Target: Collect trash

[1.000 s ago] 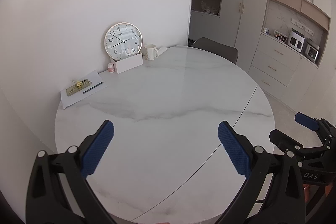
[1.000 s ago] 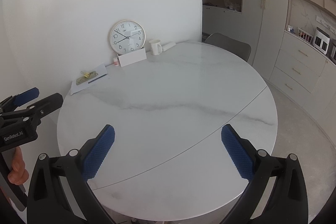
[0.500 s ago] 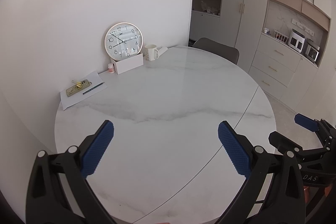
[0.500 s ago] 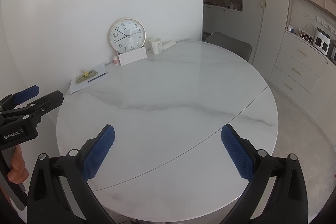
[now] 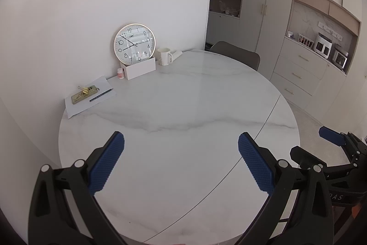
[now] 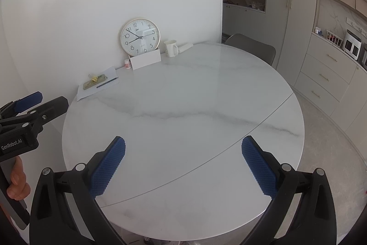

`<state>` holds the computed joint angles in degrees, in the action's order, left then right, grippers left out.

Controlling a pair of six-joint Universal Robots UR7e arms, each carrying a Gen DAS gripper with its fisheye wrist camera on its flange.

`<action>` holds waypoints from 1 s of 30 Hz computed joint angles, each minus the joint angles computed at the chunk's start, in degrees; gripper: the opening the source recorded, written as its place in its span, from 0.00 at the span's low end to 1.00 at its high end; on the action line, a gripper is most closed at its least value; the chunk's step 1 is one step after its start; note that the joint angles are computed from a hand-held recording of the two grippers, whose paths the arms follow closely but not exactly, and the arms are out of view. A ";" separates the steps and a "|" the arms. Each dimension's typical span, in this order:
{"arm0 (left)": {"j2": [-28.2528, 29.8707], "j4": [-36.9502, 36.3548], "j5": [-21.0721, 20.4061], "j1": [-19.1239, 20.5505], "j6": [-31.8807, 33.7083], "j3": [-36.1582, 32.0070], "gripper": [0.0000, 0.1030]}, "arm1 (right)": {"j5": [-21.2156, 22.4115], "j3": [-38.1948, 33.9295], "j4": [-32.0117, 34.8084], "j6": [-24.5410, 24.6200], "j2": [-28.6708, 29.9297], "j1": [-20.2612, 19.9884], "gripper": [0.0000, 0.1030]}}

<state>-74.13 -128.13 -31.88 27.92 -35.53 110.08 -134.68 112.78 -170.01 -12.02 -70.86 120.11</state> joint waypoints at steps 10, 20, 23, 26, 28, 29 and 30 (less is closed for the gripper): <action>-0.04 0.89 0.64 -0.19 -0.39 0.06 0.92 | 0.19 0.21 -0.01 0.13 0.23 0.11 0.98; -0.07 0.95 1.02 -0.14 -0.15 0.06 0.92 | 0.20 0.13 0.04 0.32 0.38 0.11 0.98; 0.01 1.10 1.08 0.02 -0.14 -0.19 0.92 | 0.16 0.07 0.23 0.44 0.45 0.10 0.98; -0.01 1.58 1.40 -0.15 -0.46 -0.17 0.92 | 0.19 -0.01 0.37 0.43 0.53 0.08 0.98; 0.05 1.56 1.40 -0.09 -0.19 -0.22 0.92 | 0.22 0.05 0.45 0.51 0.52 0.07 0.98; 0.12 1.57 1.35 -0.01 -0.01 -0.29 0.92 | 0.21 0.08 0.48 0.56 0.53 0.07 0.98; 0.19 1.87 1.39 -0.12 -0.14 -0.29 0.92 | 0.17 0.03 0.51 0.60 0.62 0.13 0.98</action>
